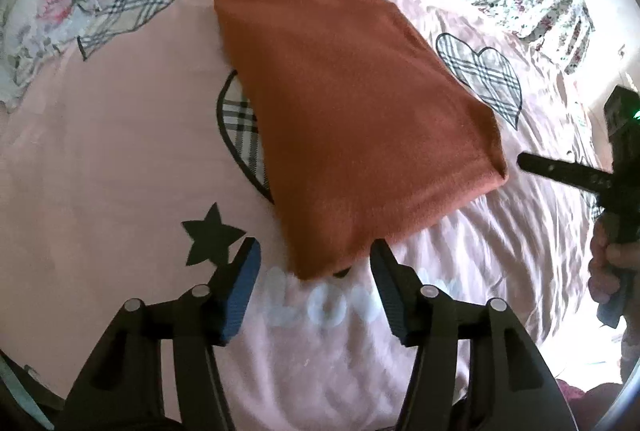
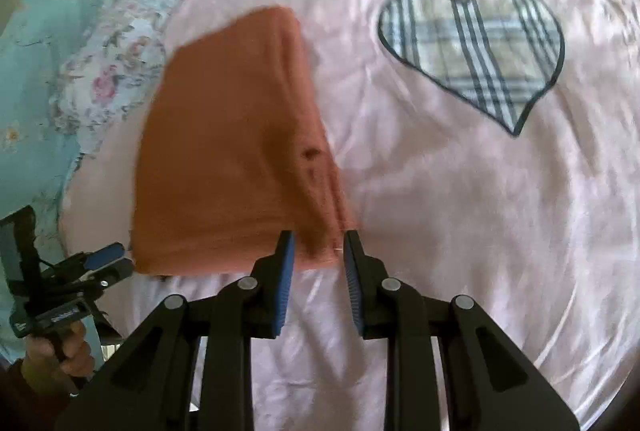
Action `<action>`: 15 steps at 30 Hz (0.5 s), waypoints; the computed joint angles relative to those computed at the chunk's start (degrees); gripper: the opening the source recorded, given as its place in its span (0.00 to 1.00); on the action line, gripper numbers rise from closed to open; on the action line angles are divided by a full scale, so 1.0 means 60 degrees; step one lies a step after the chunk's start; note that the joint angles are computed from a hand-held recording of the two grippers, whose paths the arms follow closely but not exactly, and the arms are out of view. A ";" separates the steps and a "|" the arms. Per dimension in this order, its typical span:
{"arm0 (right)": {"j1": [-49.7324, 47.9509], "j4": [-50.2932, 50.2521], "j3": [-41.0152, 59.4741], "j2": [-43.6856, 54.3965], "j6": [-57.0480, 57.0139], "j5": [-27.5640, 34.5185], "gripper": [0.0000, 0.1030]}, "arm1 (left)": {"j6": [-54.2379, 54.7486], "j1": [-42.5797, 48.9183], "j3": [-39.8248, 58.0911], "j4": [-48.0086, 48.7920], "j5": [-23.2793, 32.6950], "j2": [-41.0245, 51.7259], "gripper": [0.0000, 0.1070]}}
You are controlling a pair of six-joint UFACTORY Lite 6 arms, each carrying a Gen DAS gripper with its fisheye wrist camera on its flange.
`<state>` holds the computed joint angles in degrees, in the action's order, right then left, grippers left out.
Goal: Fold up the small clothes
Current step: 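Open both grippers and pull them back from the folded sweater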
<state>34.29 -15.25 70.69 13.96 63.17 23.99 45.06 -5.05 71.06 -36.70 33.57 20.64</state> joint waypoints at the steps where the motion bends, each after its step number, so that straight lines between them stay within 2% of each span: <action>1: 0.0172 -0.0345 0.0015 -0.0122 0.0421 0.0024 0.29 | 0.0095 0.0039 -0.0152 0.0011 -0.0047 -0.0165 0.56; 4: 0.0528 -0.1136 0.0159 -0.0158 0.1390 0.0070 0.36 | 0.0264 0.0097 -0.0665 0.0219 -0.0352 -0.0725 0.61; 7: 0.0957 -0.1707 0.0114 -0.0231 0.2118 0.0134 0.39 | 0.0444 0.0196 -0.1217 0.0385 -0.0694 -0.1330 0.69; 11: 0.1586 -0.2411 0.0133 -0.0088 0.3166 0.0314 0.45 | 0.0965 0.0453 -0.1740 0.0306 -0.0957 -0.1869 0.73; 15: 0.2124 -0.2588 0.0036 -0.0083 0.3442 0.0528 0.60 | 0.1118 0.0541 -0.2334 0.0516 -0.1471 -0.2306 0.76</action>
